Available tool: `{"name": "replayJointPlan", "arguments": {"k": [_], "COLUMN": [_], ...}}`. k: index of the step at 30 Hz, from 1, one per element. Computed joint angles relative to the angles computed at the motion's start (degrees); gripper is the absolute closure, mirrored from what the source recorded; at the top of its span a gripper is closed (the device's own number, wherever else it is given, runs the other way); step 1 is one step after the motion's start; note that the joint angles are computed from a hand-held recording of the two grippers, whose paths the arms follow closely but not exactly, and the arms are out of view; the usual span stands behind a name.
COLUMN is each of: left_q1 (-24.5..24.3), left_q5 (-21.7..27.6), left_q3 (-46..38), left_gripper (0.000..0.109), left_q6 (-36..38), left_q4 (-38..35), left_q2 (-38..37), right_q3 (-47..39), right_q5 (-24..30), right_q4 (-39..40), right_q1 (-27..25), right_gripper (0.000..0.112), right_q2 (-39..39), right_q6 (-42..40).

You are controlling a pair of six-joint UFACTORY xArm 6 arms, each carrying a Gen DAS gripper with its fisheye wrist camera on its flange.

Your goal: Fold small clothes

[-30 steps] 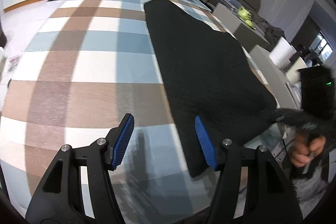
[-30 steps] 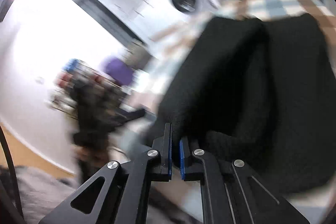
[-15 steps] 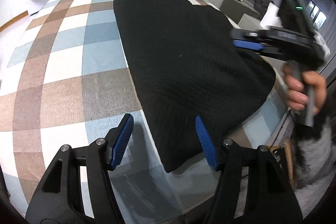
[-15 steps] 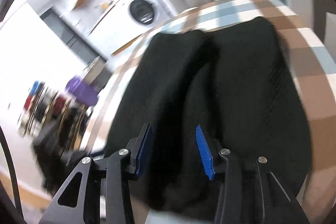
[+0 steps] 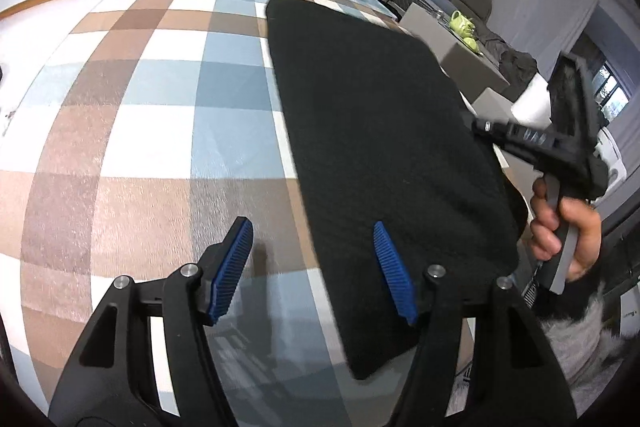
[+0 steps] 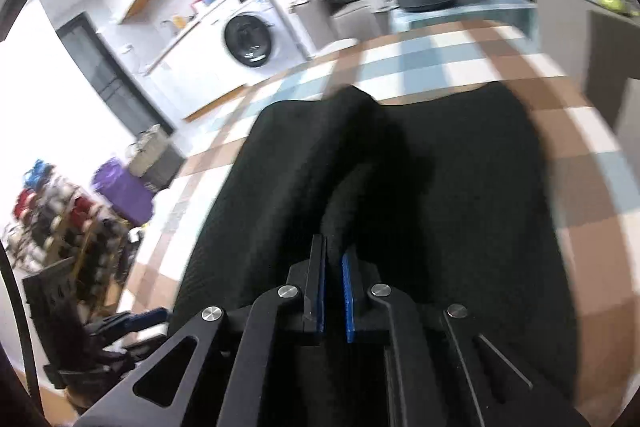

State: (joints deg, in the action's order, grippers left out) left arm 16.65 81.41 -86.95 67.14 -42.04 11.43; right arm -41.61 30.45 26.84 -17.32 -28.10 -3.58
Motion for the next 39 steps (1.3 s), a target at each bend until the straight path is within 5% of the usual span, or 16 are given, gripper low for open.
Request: {"name": "replayJointPlan", "arguments": {"k": [2,7,11,13,16,19,24,30,32,39], "left_q1": [-0.59,-0.86,-1.86,-2.16,-2.68,-2.81,-3.45,-5.81,-6.73,-8.37], "left_q5": [-0.52,-0.17,-1.32,-1.67,-2.0,-2.62,-3.21,-6.71,-8.3,-12.3], "left_q3": [-0.46,0.18,1.86,2.85,3.45,4.06,3.09,2.8,3.15,6.03], "left_gripper": [0.048,0.048,0.048,0.048,0.048,0.048,0.048,0.048,0.048,0.048], "left_q6": [-0.64,-0.53,0.08,0.03,0.04,0.62,-1.69,-3.5,-3.8,-3.06], "left_q4": [0.3,0.52,0.66,0.78,0.89,0.82,0.74,0.11,0.25,1.16], "left_q2": [0.56,0.2,-0.72,-1.4,-1.93,-2.54,-1.3,-0.25,-0.39,-2.41], "right_q3": [-0.6,2.78,8.03,11.18,13.22,16.33,14.78,16.52,17.04,16.95], "right_q5": [2.87,6.64,10.94,10.58,7.69,7.1,11.97,11.56,10.12,11.04], "right_q4": [-4.68,6.51,10.29,10.47,8.66,14.21,3.36,8.07,3.56,-2.64], "right_q1": [-1.81,-1.98,-2.28,-1.15,0.88,0.63,-0.8,-4.87,-5.58,-9.22], "right_gripper": [0.102,0.079,0.078,0.079,0.107,0.108,0.107,0.085,0.072,0.063], "right_q2": [1.89,-2.92,-10.16,-13.96,-16.36,-23.21,-19.66,-23.6,-24.94,-26.56], "right_q6": [4.24,-7.44,-10.0,-9.72,-9.11,-12.62,-5.12,-8.11,-4.05,0.47]}}
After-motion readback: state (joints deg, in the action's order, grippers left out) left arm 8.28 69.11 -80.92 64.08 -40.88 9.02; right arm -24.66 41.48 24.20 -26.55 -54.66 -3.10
